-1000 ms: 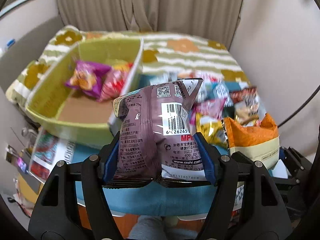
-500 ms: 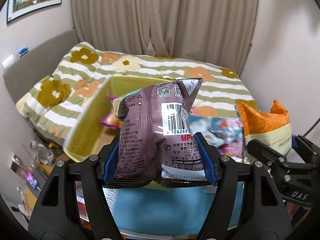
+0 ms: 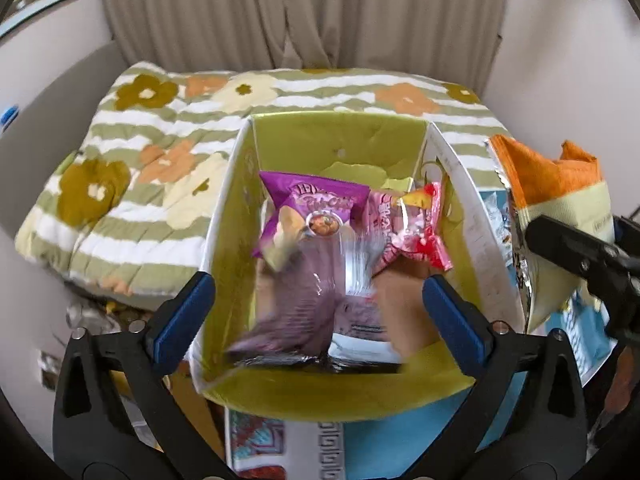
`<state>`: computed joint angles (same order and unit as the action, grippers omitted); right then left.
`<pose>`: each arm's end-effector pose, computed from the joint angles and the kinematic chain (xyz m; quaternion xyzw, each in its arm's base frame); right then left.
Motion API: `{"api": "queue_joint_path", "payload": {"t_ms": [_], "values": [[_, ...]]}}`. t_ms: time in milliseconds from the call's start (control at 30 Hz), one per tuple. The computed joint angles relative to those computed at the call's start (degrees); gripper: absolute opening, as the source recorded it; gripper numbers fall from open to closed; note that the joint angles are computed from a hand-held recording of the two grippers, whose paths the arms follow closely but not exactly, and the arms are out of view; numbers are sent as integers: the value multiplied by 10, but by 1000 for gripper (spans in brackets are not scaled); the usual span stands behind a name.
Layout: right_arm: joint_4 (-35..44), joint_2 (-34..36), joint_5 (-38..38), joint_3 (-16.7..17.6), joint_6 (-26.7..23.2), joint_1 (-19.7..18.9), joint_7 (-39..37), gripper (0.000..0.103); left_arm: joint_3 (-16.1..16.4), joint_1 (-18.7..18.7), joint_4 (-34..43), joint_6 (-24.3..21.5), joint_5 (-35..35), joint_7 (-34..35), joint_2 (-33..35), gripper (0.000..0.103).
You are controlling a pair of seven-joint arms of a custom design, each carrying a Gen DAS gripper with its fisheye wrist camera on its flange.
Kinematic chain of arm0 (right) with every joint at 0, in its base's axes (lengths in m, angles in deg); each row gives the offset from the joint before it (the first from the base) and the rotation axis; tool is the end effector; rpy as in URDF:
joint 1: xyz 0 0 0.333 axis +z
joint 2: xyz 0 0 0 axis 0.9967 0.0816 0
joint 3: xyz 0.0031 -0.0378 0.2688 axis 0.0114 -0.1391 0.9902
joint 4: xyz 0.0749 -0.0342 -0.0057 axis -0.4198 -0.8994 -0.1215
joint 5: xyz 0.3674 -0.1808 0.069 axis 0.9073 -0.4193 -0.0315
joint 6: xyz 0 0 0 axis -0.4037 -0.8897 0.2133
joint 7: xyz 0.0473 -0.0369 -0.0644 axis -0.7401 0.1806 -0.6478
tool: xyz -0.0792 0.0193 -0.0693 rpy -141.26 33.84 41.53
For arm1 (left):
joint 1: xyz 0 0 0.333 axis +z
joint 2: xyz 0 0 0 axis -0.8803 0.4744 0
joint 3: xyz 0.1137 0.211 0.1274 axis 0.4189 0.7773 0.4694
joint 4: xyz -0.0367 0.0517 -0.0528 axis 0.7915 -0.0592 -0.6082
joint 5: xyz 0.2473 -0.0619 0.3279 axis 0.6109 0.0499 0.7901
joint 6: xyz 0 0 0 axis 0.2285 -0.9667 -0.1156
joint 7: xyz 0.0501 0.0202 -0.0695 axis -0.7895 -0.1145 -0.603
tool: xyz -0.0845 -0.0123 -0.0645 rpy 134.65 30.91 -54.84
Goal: Organize snacks
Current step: 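Carry both bags into the box and open both tools to release them, then withdraw both tools from the box back over the remaining snacks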
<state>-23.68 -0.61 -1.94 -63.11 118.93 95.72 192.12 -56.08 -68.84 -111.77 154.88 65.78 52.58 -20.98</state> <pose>0.6400 0.1077 0.4462 -0.5490 0.7434 -0.2346 0.3014 0.7584 -0.2125 0.4327 -0.4630 0.8249 -0.2903 0.1443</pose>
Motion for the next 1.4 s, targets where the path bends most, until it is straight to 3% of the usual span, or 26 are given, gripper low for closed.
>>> {"api": "queue_joint_path", "payload": {"t_ms": [133,367,600,700,800,967,1400], "values": [[37,26,-24,-6,-46,14,50,78,-10,13,64,-49,-17,29,46,102],[90,66,30,8,-101,12,11,78,-3,19,89,-80,-24,30,59,102],[118,113,126,28,-69,1,-100,80,11,23,65,-69,-11,4,40,102],[136,129,154,31,-66,4,-132,86,8,31,61,-69,-15,5,36,102],[143,135,143,15,-66,17,-129,101,9,34,49,-56,-15,-3,28,102],[130,127,139,5,-44,23,-132,102,6,40,32,-51,-21,-11,18,102],[107,89,63,-16,-74,46,-46,102,-11,53,24,-60,-53,16,8,102]]}}
